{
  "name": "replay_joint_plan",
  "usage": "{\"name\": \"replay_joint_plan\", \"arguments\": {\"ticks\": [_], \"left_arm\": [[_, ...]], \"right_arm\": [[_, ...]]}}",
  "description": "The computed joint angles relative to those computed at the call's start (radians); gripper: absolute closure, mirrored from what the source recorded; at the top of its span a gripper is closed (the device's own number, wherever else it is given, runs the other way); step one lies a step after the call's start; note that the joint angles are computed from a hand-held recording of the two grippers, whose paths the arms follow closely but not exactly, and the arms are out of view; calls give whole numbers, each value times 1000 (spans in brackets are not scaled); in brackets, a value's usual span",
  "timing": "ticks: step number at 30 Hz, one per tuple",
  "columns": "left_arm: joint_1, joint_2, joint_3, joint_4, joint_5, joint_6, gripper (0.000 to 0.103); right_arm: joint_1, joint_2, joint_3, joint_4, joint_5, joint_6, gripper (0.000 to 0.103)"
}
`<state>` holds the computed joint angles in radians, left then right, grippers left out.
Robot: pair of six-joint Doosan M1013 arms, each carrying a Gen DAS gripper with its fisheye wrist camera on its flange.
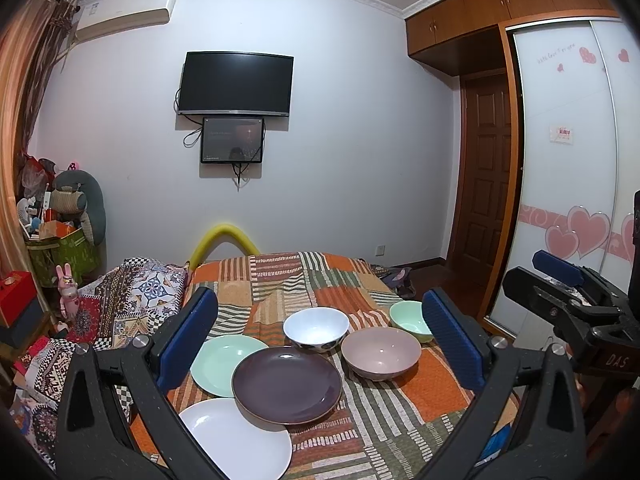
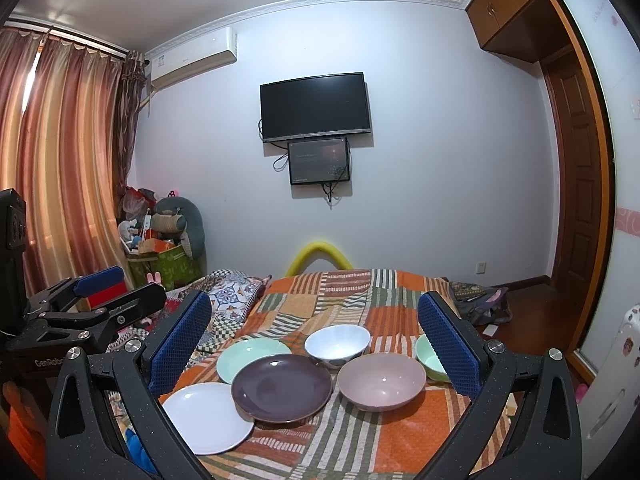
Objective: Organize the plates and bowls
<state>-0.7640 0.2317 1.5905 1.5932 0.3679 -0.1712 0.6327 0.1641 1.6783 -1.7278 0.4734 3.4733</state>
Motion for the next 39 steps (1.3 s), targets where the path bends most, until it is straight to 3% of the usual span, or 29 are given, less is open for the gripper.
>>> {"name": "replay_joint_plan", "arguments": {"ticks": [5,9,14,20,22,29,32,39], "left_arm": [[10,11,-8,-79,-20,72,0],[26,36,-30,-258,-29,245,0],[65,76,-62,-618,-52,565,0],[101,133,-97,-838,-12,752,5],[117,156,-117,-952,13,861,19],[176,231,-184,-1265,91,1140,32],[205,256,-206,-1400,97,1257,33],[236,322,-279,-1439,158,1316,37]], "right_arm": [[-7,13,-8,51,-11,-43,0],[-26,33,-19,165,-47,-130,0],[-56,75,-44,439,-79,-353,0],[-85,117,-72,763,-111,-618,1],[-94,129,-85,884,-110,-728,7],[-127,187,-141,1296,-69,-1098,35],[-133,216,-169,1406,-29,-1200,39],[-144,279,-238,1513,47,-1315,48]]}}
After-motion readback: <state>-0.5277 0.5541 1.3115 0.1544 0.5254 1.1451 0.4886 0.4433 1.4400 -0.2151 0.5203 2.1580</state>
